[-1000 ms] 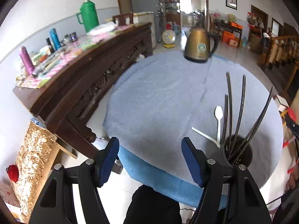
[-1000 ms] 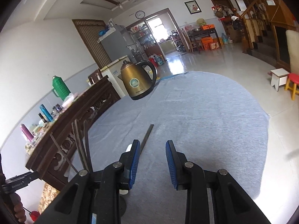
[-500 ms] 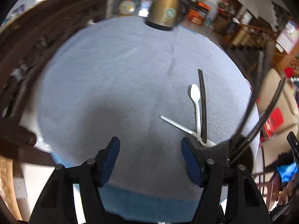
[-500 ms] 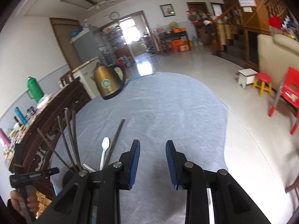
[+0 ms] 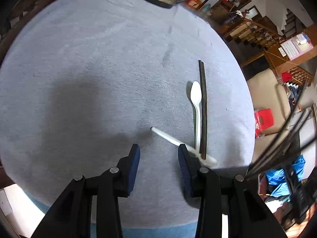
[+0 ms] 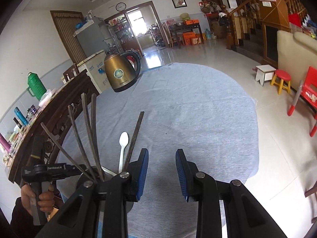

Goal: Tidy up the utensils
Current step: 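Move both grippers toward the white spoon and dark chopstick on the cloth, then lower the right gripper onto the white plastic spoon and close it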

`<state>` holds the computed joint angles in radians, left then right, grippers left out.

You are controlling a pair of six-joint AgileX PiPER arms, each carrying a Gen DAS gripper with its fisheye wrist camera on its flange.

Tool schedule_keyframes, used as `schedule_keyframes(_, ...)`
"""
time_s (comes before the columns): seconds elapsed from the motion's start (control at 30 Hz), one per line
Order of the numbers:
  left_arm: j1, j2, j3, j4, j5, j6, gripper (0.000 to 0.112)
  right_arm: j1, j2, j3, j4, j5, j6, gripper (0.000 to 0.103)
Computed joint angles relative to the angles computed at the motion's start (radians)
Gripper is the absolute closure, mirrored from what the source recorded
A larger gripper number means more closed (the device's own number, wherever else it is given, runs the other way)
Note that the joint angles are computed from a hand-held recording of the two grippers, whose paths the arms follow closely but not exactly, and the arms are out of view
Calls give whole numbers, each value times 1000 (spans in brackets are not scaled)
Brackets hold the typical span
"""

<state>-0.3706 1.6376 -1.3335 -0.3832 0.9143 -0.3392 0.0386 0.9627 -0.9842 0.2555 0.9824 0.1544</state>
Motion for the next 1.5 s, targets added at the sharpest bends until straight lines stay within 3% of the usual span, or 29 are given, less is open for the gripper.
schedule_keyframes(0.37,14,141,-82,-115,1,-64,73,-197,32,65,169,4,-194,72)
schedule_keyframes(0.5,7,150,-84,-105,-30,-102,86,-265,54,82,216,4,-269,72)
schedule_keyframes(0.6,4,175,-103,-90,-37,-133,105,-297,85,89,251,-8,-309,72)
schedule_keyframes(0.67,-1,187,-115,-73,-61,-151,107,-310,118,90,290,-17,-350,72)
schedule_keyframes(0.87,0,200,-154,-14,-64,-178,111,-326,386,26,593,66,-635,72)
schedule_keyframes(1.1,28,166,-187,42,-43,-195,111,-173,768,-216,794,161,-804,72)
schedule_keyframes(1.37,18,193,-207,-45,12,-123,106,-27,1010,-486,759,183,-747,72)
schedule_keyframes(1.5,3,231,-242,-60,38,-131,87,32,1103,-609,700,160,-672,72)
